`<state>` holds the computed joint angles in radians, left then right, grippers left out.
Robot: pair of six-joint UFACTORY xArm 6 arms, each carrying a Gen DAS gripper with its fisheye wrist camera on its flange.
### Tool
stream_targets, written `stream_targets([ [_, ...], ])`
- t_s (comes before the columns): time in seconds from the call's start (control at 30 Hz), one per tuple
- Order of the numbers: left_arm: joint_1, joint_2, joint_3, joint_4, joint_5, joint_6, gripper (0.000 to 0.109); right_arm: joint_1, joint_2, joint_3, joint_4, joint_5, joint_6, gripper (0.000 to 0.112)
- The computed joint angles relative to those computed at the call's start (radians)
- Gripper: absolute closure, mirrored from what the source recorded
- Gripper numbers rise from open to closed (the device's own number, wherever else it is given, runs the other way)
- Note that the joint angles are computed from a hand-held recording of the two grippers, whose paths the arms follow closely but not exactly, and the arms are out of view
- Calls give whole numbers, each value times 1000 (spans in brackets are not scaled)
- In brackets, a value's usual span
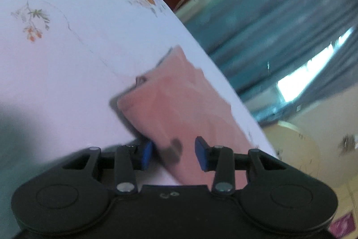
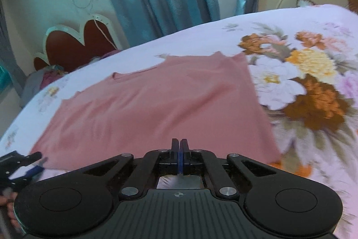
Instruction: Fold small clothes
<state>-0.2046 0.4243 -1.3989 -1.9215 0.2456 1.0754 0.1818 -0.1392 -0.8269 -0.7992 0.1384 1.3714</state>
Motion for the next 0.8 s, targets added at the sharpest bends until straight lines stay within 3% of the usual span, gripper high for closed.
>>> stream_targets([
  [0.13,0,84,-115,-62,-26,7,69,12,117,-108,83,-39,-81,112],
  [0.3,2,188,-257,-12,-42,-90,71,43,281,-284,262,-48,-251,112],
  [0.37,1,225,-307,52,-50,-156,80,57,344,-358,345,-38,-338,112],
  [0.43,19,243,-322,74,26,-215,101,71,407,-437,419,-19,-418,112],
  [0.5,62,227,-304,-52,172,-172,101,81,456,-502,468,0,-466,112],
  [0.6,75,206,-288,-77,189,-128,101,93,507,-567,468,0,-493,112],
  [0.67,63,220,-297,35,137,-167,99,104,546,-599,500,-18,-536,112],
  [0.7,53,232,-303,103,103,-218,99,112,578,-634,483,21,-551,112],
  [0.73,50,239,-301,129,92,-259,98,122,613,-671,499,84,-586,112],
  [0.8,50,231,-298,126,92,-261,100,122,627,-674,488,86,-555,112],
])
